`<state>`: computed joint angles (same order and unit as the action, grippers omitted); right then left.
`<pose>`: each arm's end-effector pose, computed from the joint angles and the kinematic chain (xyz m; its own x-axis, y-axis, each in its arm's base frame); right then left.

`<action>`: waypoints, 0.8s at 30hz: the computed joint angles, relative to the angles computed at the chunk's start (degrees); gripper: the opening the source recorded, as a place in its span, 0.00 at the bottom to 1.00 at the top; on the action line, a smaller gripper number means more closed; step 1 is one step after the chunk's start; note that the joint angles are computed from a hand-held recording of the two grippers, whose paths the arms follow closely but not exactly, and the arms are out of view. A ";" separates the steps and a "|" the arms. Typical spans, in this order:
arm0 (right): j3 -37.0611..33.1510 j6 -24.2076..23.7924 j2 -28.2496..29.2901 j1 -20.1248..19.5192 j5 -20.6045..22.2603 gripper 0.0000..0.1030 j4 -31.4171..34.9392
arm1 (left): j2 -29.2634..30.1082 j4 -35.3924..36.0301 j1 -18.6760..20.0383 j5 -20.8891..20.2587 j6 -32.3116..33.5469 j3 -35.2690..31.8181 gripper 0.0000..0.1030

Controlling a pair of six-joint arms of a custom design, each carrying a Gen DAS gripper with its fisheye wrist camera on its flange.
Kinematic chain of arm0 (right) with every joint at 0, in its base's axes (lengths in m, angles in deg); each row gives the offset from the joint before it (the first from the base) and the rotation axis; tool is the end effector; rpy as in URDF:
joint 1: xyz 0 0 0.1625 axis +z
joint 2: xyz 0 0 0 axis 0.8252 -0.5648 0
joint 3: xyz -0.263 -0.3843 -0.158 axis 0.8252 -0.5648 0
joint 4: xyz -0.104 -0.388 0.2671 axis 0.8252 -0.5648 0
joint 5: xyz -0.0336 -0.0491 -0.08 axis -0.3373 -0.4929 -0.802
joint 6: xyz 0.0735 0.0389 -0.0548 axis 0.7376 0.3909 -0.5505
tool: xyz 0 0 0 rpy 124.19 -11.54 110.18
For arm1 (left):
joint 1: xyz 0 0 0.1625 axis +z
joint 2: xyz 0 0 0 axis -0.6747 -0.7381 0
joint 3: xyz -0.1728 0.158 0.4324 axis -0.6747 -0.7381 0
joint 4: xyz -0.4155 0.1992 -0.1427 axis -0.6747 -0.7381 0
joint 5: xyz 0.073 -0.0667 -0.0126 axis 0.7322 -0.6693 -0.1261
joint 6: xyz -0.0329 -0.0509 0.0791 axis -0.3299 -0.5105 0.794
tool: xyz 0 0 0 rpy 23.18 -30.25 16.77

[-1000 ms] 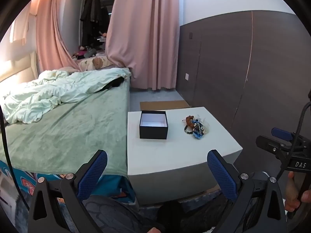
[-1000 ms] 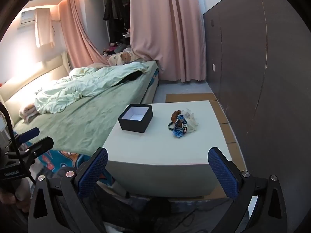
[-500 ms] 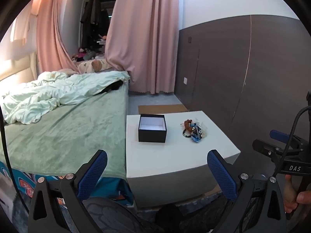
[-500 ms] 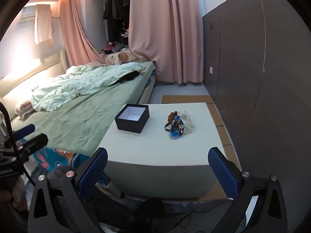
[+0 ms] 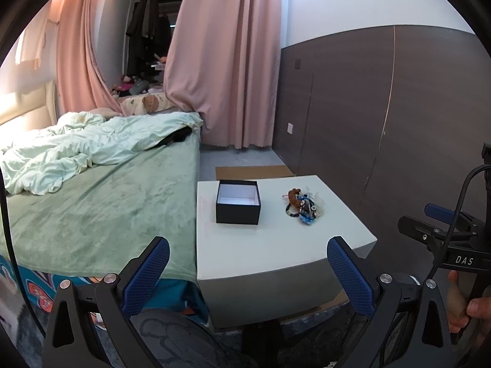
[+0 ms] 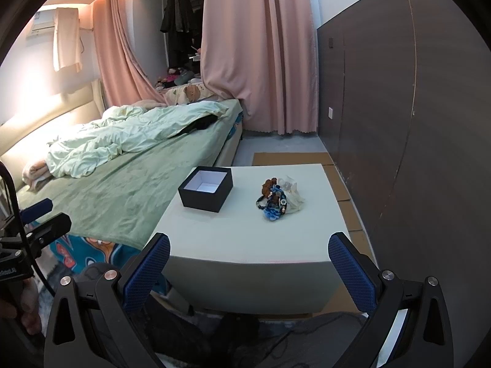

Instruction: Organize jewelry

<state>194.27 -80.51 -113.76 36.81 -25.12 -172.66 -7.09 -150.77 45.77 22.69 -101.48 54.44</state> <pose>0.1472 -0.4172 0.3076 -0.6099 -0.6118 0.5038 -0.7924 0.4815 -0.3745 -0.3474 -0.2398 0.0883 -0.7220 -0.3226 -0.6121 0.4519 0.4500 -0.7702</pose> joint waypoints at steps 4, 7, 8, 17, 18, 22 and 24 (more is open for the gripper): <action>0.00 -0.14 0.00 -0.03 0.07 1.00 -0.05 | 0.29 -1.42 0.21 -0.07 1.04 0.06 0.99; -0.06 -0.10 0.00 -0.04 0.08 1.00 0.09 | 0.25 -1.75 0.28 -0.01 0.97 0.19 0.99; -0.14 -0.06 0.03 -0.01 0.05 1.00 0.12 | 0.29 -1.68 0.29 0.01 0.96 0.15 0.99; -0.37 -0.19 0.01 -0.13 0.07 1.00 -0.04 | 0.94 -0.45 -0.24 0.14 0.84 -0.17 0.99; -0.46 -0.24 -0.05 -0.25 0.19 1.00 0.17 | 1.09 0.50 -0.48 0.16 0.16 -0.41 0.99; -0.60 -0.40 -0.46 -0.78 1.06 1.00 0.61 | 1.59 1.04 -0.96 -0.02 -0.37 -0.80 0.99; -0.47 -0.44 -0.79 -1.03 1.24 1.00 0.87 | 1.66 1.23 -1.25 -0.08 -0.61 -0.89 0.99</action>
<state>193.80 -80.94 -114.55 35.78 -23.89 -171.79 -5.43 -149.54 44.52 22.61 -102.10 53.55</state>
